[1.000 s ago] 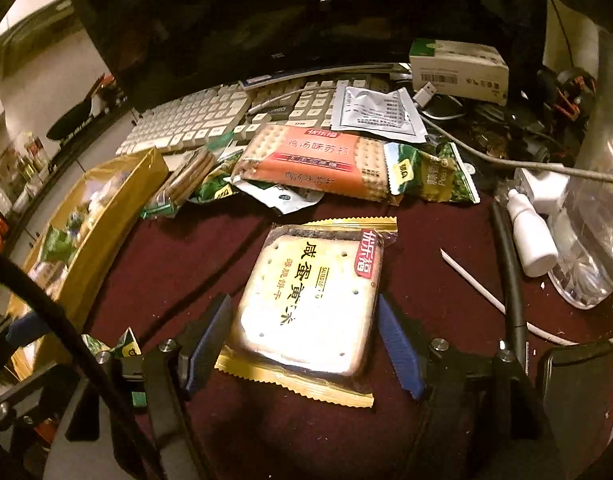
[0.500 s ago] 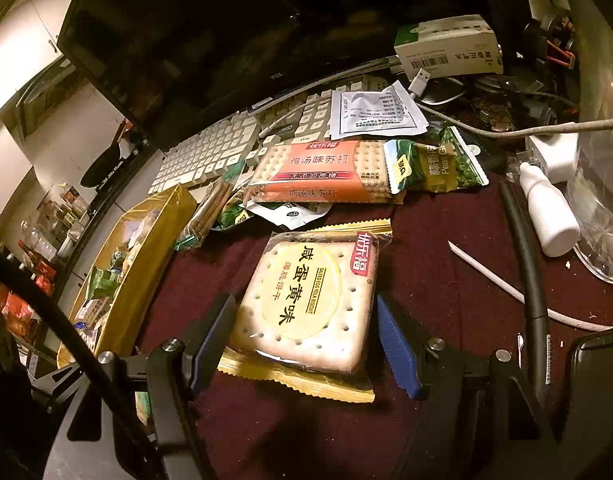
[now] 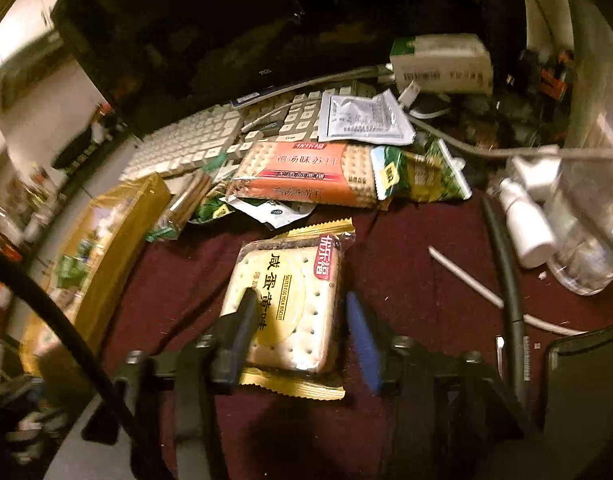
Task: Organize snacks
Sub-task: 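Lift the yellow-edged cracker pack with the right gripper while the left gripper holds the pea packet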
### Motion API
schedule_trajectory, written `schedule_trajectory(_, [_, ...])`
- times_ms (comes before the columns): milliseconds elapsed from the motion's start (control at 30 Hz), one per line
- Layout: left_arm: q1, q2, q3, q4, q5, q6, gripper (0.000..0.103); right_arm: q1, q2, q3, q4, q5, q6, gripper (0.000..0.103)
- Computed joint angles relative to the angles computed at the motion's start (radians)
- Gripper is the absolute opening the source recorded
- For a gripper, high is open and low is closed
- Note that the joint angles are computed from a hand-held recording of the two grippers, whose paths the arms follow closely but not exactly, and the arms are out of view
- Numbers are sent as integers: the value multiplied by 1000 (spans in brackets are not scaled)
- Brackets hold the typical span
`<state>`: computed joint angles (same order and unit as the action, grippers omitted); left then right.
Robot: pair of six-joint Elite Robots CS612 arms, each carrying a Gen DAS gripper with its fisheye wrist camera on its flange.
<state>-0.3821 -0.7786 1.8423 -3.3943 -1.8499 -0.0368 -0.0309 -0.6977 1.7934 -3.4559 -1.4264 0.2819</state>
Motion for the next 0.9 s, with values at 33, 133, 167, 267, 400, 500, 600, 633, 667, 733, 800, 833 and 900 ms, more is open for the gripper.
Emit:
schedule_trajectory(33, [5,-5,7,-15,-6,-19,34,6,1,-10,17,12,-21,72])
schedule_trajectory(133, [18,-15,22,-62,-8,-74,34,49,3,-48,104,-115,-75,76])
schedule_trajectory(167, [25,-19,26,-83,-2,-98,34,61,5,-60,130,-157,-92,76])
schedule_trajectory(267, [40,-30,43,-128,42,-145,34,86,12,-89,179,-235,-132,70])
schedule_trajectory(400, [73,-36,46,-135,95,-216,34,71,10,-75,147,-184,-107,69])
schedule_trajectory(500, [98,-34,44,-138,117,-259,34,46,7,-37,35,-87,-58,69])
schedule_trajectory(600, [117,-37,49,-141,156,-286,34,42,4,-2,-90,-25,-51,69])
schedule_trajectory(633, [122,-40,49,-131,175,-293,34,41,1,6,-126,17,-56,69])
schedule_trajectory(667, [122,-41,49,-123,190,-297,34,42,-2,9,-151,58,-64,69])
schedule_trajectory(733, [125,-42,47,-103,217,-294,34,46,-6,10,-195,150,-90,69])
schedule_trajectory(800, [127,-39,43,-77,225,-293,34,61,-11,-6,-190,221,-130,69])
schedule_trajectory(833, [127,-37,38,-60,223,-291,34,69,-11,-16,-175,240,-144,69])
schedule_trajectory(900, [126,-32,35,-46,220,-280,34,85,-6,-52,-124,297,-169,69])
